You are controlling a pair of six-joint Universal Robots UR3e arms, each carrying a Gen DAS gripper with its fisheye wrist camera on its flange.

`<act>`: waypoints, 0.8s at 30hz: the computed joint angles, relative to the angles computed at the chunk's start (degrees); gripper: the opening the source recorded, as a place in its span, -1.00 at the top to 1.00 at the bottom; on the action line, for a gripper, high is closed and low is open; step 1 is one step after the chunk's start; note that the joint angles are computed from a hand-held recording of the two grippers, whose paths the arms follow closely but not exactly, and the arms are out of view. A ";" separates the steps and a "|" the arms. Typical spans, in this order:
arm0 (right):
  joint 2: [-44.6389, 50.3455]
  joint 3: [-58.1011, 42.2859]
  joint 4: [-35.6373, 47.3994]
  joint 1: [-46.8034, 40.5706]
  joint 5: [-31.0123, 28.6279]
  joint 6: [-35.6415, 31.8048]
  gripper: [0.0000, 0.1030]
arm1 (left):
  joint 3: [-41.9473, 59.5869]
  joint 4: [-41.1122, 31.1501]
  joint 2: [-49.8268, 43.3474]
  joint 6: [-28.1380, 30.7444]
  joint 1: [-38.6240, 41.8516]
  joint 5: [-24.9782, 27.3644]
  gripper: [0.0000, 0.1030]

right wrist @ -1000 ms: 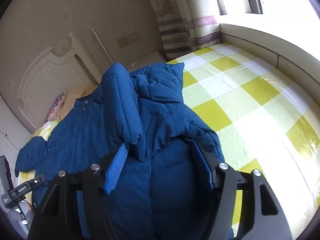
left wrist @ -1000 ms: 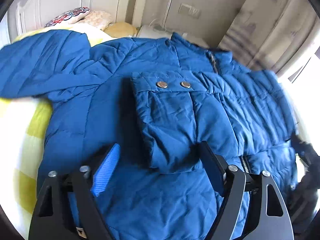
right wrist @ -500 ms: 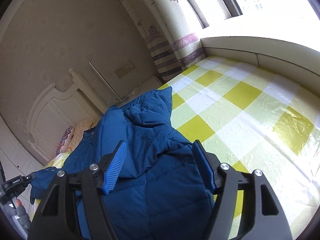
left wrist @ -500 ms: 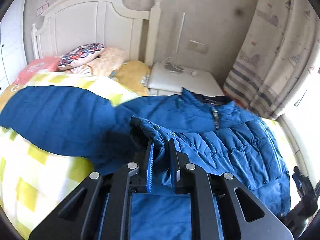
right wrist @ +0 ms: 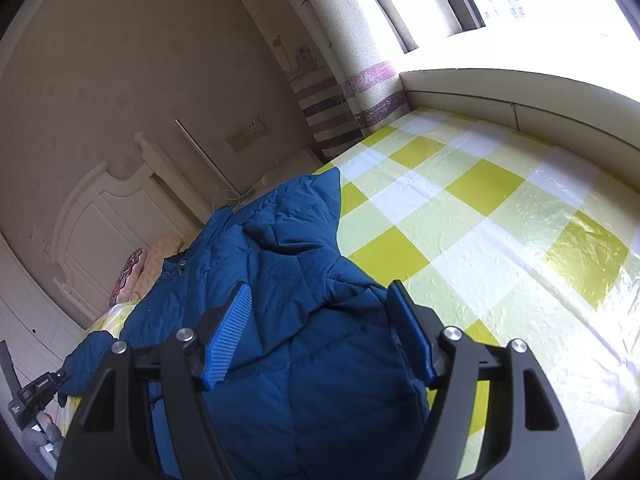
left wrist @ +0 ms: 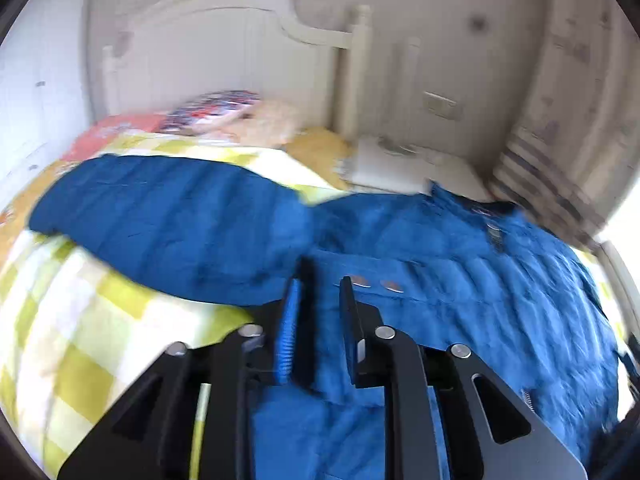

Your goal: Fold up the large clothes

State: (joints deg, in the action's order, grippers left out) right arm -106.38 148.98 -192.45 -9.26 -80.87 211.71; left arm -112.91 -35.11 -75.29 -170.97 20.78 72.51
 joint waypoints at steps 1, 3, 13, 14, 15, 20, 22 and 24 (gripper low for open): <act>0.13 0.00 -0.08 0.07 -0.22 0.10 -0.35 | 0.56 0.13 -0.92 1.40 -2.01 1.22 0.65; 0.35 -0.21 -0.03 0.40 -0.78 0.03 -0.39 | 1.60 3.33 -5.21 3.57 -8.30 5.71 0.65; 1.82 -2.52 1.59 2.88 -3.48 -0.94 -0.44 | 5.95 11.60 -22.33 1.38 -17.08 10.90 0.56; 2.07 -3.10 1.76 3.93 -4.85 -0.95 -0.25 | 5.75 11.79 -22.33 1.84 -17.33 11.11 0.51; 2.11 -3.52 1.73 4.68 -5.47 -1.47 -0.03 | 5.38 11.92 -22.08 1.85 -17.43 11.01 0.37; 8.93 -18.08 11.08 18.26 -18.66 -9.37 0.19 | 5.62 7.32 -20.84 6.43 -13.94 -0.15 -0.91; 14.30 -27.14 17.95 22.43 -21.88 -13.42 0.19 | 5.44 8.13 -21.11 6.29 -14.95 1.35 -0.91; 19.63 -35.89 25.19 23.78 -21.10 -16.80 0.19 | 5.37 8.30 -21.08 6.14 -15.17 1.58 -0.91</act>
State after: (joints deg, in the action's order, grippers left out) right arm -86.75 113.09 -167.26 14.52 -101.97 194.90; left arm -107.54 -26.81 -96.37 -164.83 5.60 74.10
